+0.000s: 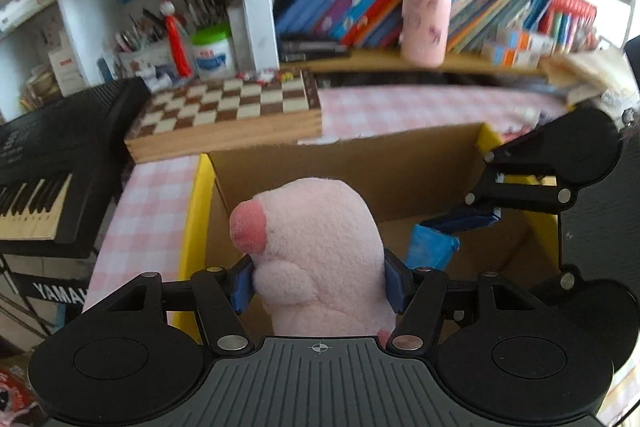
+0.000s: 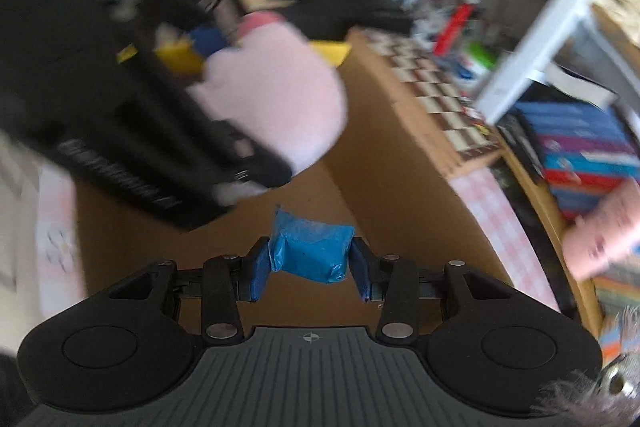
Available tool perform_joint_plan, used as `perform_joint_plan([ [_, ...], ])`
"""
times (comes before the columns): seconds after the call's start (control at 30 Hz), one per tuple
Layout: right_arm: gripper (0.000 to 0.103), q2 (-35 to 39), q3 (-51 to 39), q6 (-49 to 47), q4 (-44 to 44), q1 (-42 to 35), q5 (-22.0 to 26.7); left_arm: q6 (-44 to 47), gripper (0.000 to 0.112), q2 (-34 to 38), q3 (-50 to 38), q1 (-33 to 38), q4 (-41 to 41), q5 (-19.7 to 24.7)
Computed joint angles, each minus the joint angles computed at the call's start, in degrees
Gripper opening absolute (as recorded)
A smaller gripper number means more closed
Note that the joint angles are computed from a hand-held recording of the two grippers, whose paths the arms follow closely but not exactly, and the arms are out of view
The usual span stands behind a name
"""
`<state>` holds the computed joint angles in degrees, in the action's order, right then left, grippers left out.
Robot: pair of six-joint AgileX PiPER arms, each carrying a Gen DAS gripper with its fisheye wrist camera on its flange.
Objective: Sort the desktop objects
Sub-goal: 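Lower both tools into the box and open them, releasing pig and blue object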
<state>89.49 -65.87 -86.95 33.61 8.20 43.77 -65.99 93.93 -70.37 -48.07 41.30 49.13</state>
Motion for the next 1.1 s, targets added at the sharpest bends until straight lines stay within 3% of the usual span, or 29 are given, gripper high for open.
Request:
perform_joint_plan([
  [0.17,0.039,5.93,-4.94,-2.4,-5.44,2.99,-0.92,16.23,0.065,5.24,-5.17,5.89,-12.62,-1.33],
  [0.23,0.039,8.1,-7.12,-2.33,-7.09,3.4,-0.05,20.42,0.066,7.26,-7.49,6.9,-16.09,0.07],
  [0.5,0.039,14.31,-15.46,2.41,-13.5,3.96,7.03,24.56,0.069,9.5,-10.95,7.02,-19.07,3.88],
  [0.63,0.045,13.34,-14.12,1.0,-12.59,3.55,6.14,22.69,0.071,8.73,-10.41,6.26,-17.11,3.63],
  [0.8,0.06,10.7,-11.31,-2.63,-8.43,0.95,5.14,17.11,0.091,5.49,-8.1,3.38,-11.54,3.06],
  [1.1,0.068,0.76,-3.8,-9.03,7.17,-7.32,5.03,1.59,0.091,-2.32,-3.18,-4.83,1.94,3.94],
])
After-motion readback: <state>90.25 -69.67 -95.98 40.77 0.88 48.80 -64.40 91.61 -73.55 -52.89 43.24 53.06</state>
